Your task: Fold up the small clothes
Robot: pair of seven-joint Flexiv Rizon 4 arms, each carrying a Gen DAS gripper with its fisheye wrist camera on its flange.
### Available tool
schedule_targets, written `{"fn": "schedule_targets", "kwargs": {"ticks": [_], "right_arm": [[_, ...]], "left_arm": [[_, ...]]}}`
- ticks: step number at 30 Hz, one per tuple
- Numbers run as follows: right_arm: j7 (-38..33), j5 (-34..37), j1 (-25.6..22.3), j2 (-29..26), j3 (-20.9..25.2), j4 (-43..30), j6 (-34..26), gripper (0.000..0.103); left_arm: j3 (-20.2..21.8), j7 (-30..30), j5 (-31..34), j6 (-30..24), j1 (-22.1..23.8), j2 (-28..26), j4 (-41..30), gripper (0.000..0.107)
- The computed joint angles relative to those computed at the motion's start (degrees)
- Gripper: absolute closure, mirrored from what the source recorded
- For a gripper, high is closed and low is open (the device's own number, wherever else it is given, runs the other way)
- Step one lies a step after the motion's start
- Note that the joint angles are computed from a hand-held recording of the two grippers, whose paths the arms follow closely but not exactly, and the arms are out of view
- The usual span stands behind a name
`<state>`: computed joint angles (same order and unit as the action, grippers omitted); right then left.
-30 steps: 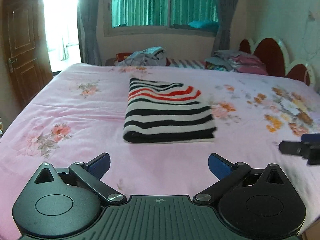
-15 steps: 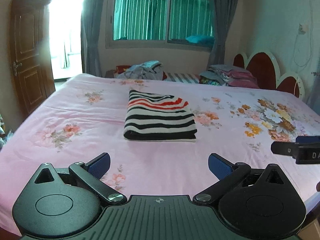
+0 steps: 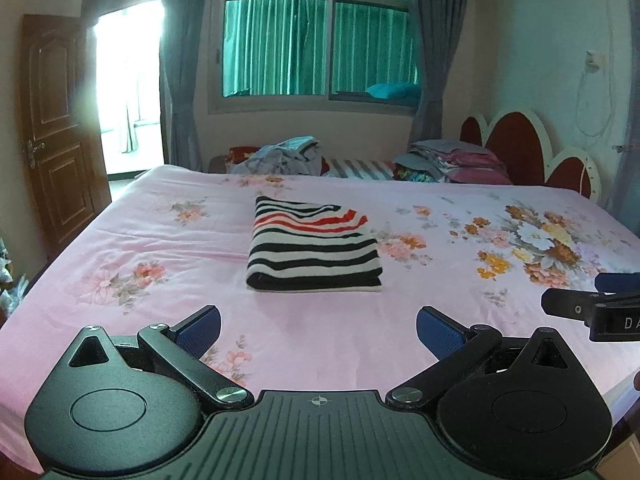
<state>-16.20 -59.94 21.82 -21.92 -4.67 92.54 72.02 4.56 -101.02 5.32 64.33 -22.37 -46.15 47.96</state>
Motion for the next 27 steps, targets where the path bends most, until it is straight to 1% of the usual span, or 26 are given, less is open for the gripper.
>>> {"fn": "schedule_targets", "kwargs": {"ticks": [6, 17, 27], "right_arm": [[0.01, -0.8, -0.02, 0.42, 0.17, 0.17, -0.24, 0.0], [-0.09, -1.4, -0.03, 0.51, 0.16, -0.09, -0.49, 0.0], [-0.48, -0.86, -0.19, 0.33, 0.37, -0.22, -0.63, 0.0]], "left_arm": [[-0.41, 0.02, -0.27, 0.25, -0.31, -0.34, -0.33, 0.004], [0.04, -0.92, -0.1, -0.09, -0.56, -1.07, -1.45, 0.004], [-0.31, -0.46, -0.32, -0.25, -0.33, -1.29, -1.73, 0.004]]}}
